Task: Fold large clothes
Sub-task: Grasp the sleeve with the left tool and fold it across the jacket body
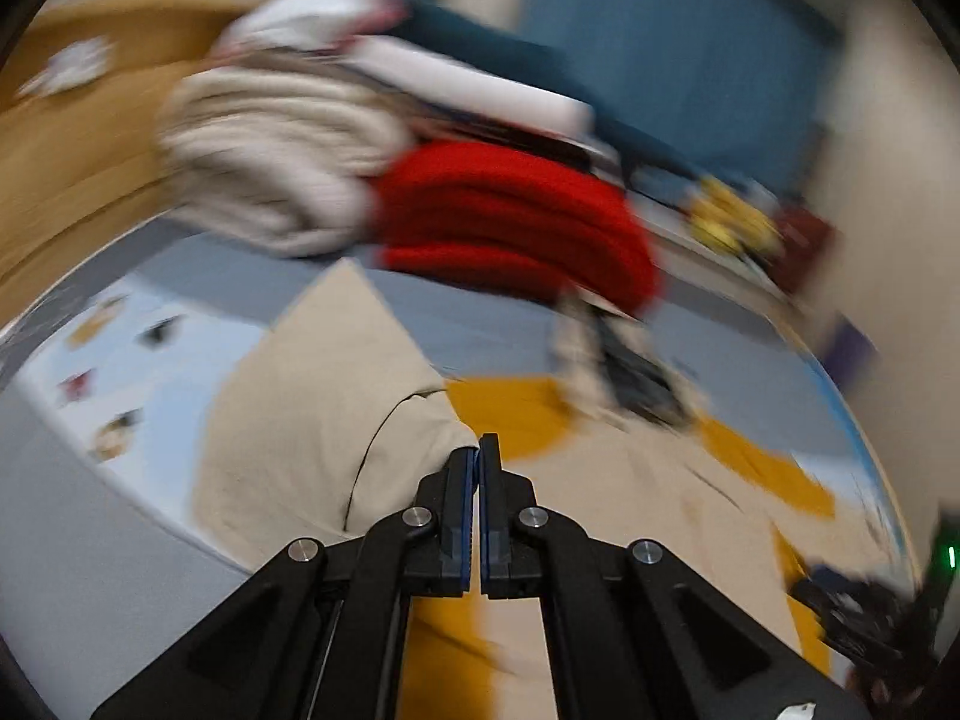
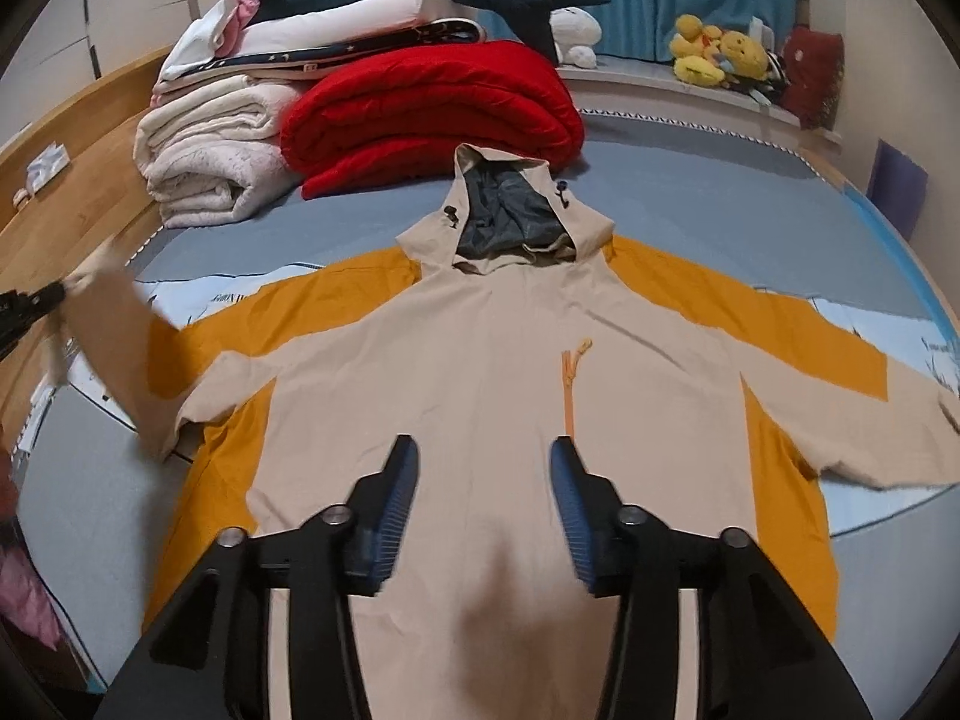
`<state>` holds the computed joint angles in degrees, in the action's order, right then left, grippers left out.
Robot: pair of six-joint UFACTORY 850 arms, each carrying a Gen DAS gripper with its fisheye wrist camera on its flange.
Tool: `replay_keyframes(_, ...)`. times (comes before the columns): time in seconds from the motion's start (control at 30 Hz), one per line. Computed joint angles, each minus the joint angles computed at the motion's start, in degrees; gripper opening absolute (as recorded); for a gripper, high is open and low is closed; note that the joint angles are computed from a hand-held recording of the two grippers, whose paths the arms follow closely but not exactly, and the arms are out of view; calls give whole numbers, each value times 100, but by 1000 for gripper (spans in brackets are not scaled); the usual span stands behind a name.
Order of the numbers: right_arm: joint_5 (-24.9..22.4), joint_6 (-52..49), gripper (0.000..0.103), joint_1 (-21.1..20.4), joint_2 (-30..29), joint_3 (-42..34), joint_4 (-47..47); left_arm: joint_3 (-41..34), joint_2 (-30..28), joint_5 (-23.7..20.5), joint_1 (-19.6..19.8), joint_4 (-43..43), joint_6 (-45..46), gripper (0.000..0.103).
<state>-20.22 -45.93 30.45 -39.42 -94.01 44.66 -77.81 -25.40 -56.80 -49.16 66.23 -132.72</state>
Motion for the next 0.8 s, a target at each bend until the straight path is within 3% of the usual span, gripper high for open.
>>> replay_keyframes(0.1,-42,-169,50,-26,129,180,252,-683,-587,1109,82,-90,373,0)
replay_keyframes(0.2,-35,-233,50,-27,253,358,377,-1326,-1107,1596,159,-1043,1536,1)
replay_keyframes(0.3,-76,-309,49,-42,321,490,579,-1335,-1131,1553,138,-1170,1383,3)
replay_keyframes(0.37,-95,-463,40,-53,353,581,829,-919,-833,1672,150,-824,644,8)
replay_keyframes(0.4,-105,-437,27,-52,351,592,847,-716,-693,1631,131,-651,276,15)
replay_keyframes(0.43,-134,-408,23,-51,338,586,883,-589,-620,1516,102,-568,57,19)
replay_keyframes(0.47,-143,-515,23,-53,335,602,1054,-511,-597,1380,83,-583,-20,25)
replay_keyframes(0.57,-181,-680,23,-11,256,565,1233,-131,-482,1533,250,-1331,215,27)
replay_keyframes(0.7,-463,-1325,24,35,124,513,1624,755,-174,2962,592,-1303,-961,27)
replay_keyframes(0.8,-739,-1459,29,72,-27,391,1556,1033,-225,4052,841,-2170,-338,28)
